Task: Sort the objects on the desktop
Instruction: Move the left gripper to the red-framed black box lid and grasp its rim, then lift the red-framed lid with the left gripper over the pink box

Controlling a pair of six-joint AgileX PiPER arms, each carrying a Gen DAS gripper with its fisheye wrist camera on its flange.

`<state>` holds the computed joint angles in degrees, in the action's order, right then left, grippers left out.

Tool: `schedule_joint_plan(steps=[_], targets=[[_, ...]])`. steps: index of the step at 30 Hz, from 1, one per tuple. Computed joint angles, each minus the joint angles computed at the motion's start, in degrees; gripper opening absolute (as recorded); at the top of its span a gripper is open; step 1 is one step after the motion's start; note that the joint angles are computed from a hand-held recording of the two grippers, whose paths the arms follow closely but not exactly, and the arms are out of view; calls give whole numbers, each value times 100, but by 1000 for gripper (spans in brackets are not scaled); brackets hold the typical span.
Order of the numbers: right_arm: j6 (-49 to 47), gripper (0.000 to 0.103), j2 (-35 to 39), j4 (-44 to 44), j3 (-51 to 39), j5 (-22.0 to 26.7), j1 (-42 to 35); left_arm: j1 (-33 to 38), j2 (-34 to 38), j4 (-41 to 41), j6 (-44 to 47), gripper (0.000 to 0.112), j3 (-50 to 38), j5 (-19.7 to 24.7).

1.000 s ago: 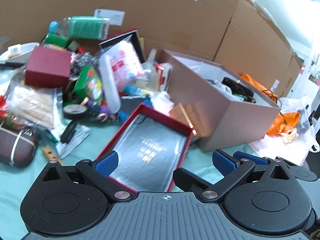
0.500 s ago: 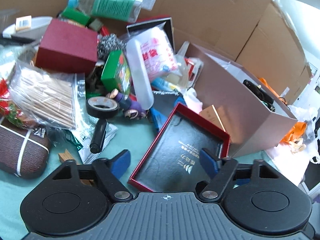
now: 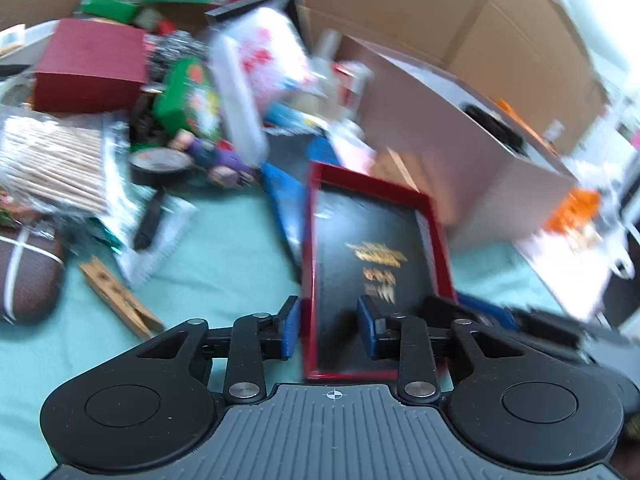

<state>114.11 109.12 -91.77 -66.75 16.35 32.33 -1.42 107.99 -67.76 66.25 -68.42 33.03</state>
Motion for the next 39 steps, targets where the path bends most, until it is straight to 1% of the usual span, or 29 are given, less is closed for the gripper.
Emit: schedule_joint_plan(steps=[2,4,5,8,10,11,12,14,18,19,20,22,24,29,30,31,34,36,37,39], targets=[[-91,22,-37,95,63,135,10,-52,-78,-38,214,46,123,53],[-28,22,-50,75,96,128,-36,-110,-69,-148,237,48,132,-55],[-13,22,-37,74,80,131,-47,-132,-39,-191,174,50,101,-130],[147,24,2,-117,59,132,-63,-141,112,-157,-80,51,-93,-197],[189,24,36,-196,26,101,-88,-152,192,-137,-186,49,-190,-207],[215,24,51,-243,6,95,-101,-158,189,-103,-240,47,-194,-228],[215,24,58,-256,-9,93,-113,-149,189,-102,-248,42,-197,-227],[200,24,94,-253,-66,104,-128,-142,195,-110,-266,43,-195,-199],[30,24,182,-116,-197,239,-108,-187,199,-214,-250,45,-176,-291],[45,24,194,-159,-205,249,-111,-185,216,-207,-241,44,-196,-252],[39,23,208,-175,-215,272,-98,-184,224,-200,-249,40,-205,-230],[54,20,218,-259,-213,268,-76,-192,229,-213,-270,40,-210,-249],[6,20,232,-265,-221,330,-38,-199,239,-270,-261,45,-208,-260],[215,20,239,-367,-225,231,-100,-256,252,-384,-191,46,-212,-371],[206,20,242,-349,-233,224,-105,-291,231,-391,-174,32,-185,-467],[191,20,247,-325,-245,226,-107,-314,212,-422,-144,28,-157,-549],[502,20,292,-570,-257,237,-122,-326,192,-507,-126,27,-117,-621],[378,18,258,-379,-248,215,-118,-341,120,-529,-158,26,-23,-672],[302,13,202,-278,-197,213,-103,-345,46,-566,-133,25,71,-716],[495,6,71,-463,-2,183,-85,-317,-128,-803,104,21,298,-762]])
